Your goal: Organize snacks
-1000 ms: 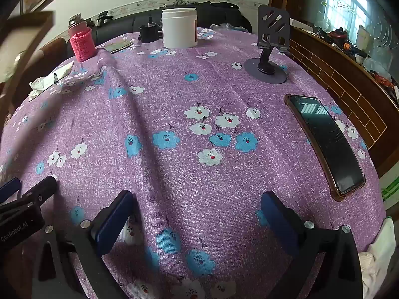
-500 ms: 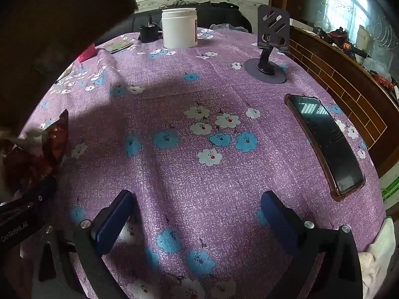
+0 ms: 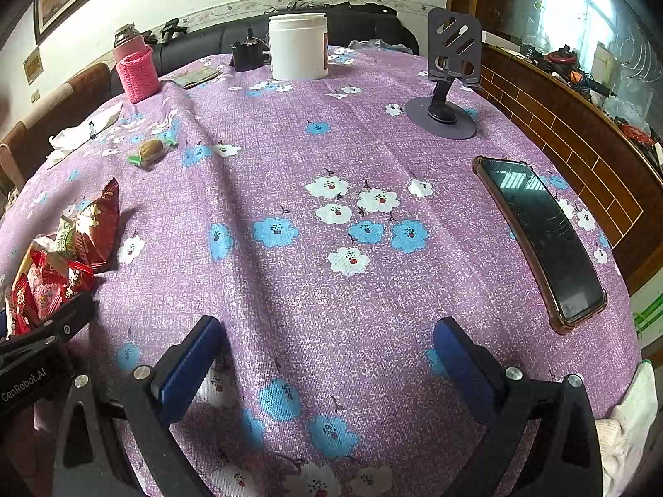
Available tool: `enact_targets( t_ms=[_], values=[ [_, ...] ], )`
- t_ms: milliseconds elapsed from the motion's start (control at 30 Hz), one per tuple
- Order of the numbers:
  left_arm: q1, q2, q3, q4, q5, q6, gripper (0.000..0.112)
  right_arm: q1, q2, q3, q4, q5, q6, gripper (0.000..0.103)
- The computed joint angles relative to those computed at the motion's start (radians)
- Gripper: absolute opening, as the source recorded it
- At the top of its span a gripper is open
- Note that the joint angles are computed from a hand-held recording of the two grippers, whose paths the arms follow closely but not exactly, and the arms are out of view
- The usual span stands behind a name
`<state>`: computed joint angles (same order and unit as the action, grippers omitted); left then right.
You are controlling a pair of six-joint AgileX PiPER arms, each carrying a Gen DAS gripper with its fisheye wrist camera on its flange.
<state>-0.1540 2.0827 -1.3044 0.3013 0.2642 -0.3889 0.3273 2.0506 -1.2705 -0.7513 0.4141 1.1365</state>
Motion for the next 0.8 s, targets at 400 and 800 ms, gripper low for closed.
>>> enact_targets(
  t_ms=[400, 800],
  values=[
    [0.0, 0.006, -0.019, -0.016, 0.012, 0.016, 0.103, 0.001, 0.0, -0.001, 0.0, 0.001, 0.001, 0.102],
    [0.0, 0.006, -0.018, -0.016, 0.012, 0.016, 0.103, 0.001, -0.001, 0.0, 0.0, 0.001, 0.001, 0.102]
  ],
)
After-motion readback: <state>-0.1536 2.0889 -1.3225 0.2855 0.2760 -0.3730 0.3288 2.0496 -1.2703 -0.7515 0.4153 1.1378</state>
